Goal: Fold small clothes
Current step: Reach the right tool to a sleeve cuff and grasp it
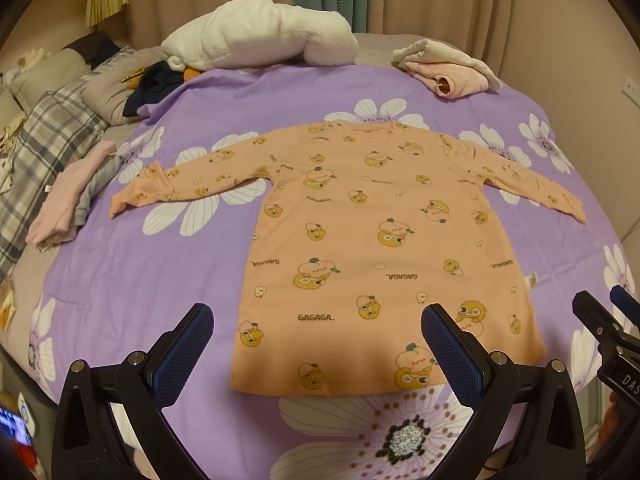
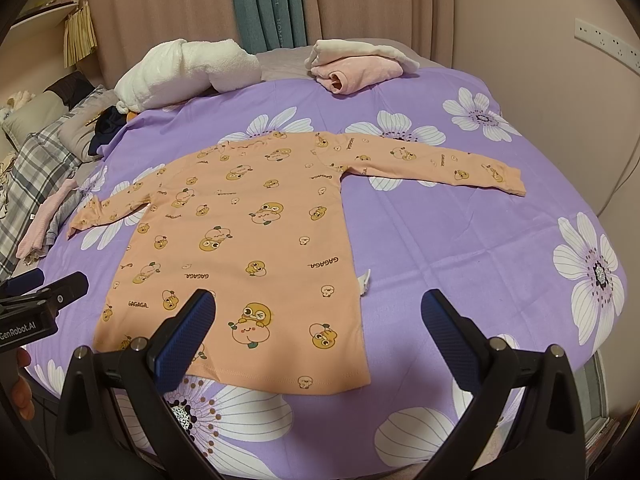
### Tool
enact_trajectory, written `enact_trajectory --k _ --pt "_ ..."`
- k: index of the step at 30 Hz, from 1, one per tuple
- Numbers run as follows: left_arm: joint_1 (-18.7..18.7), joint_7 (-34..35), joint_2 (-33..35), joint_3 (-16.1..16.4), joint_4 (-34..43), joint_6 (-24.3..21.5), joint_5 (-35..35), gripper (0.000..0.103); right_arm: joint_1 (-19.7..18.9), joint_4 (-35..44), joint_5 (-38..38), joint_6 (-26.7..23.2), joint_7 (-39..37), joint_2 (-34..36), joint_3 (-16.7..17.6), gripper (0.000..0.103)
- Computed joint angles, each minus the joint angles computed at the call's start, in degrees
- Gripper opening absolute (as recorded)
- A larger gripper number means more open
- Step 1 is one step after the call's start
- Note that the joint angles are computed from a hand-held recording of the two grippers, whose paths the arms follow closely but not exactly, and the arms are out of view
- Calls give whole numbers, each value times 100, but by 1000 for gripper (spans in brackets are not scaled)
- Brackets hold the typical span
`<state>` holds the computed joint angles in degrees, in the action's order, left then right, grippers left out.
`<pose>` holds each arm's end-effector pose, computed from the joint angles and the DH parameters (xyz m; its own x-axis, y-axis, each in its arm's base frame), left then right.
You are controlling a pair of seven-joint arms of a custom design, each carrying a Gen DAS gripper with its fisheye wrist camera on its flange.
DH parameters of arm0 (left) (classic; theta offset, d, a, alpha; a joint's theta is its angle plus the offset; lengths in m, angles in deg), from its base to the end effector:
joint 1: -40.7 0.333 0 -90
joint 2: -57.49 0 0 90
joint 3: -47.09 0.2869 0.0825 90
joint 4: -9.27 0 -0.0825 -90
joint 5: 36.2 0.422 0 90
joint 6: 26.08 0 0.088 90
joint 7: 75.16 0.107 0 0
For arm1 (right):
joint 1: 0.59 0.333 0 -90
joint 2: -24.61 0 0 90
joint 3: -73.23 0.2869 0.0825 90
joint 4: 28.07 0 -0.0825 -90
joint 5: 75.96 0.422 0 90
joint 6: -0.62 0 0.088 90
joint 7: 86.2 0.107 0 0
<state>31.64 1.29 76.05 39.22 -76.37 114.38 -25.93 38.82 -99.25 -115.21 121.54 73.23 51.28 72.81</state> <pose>0.7047 -0.2004 0.5229 -0.1416 -0.9899 0.0113 -0.7919 0.1064 -0.6013 0.6055 0.4538 0.5230 -0.2709 -0.9619 -0.0372 -0.6929 0.2217 -0.6862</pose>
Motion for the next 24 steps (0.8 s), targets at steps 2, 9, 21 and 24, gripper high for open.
enact_trajectory --k 2,9,21,24 --pt "0 4 7 0 6 3 -4 103 4 7 1 -6 2 4 0 103" --pt "14 39 40 -22 13 9 -73 103 13 -30 -29 34 86 -12 -16 103" --pt "404 581 717 -342 706 -375 -1509 103 -634 -2226 -501 2639 2011 -1183 -75 103" --pt "703 999 877 -640 769 -208 -2466 103 -881 -2900 -1162 3815 3239 -1494 -248 103"
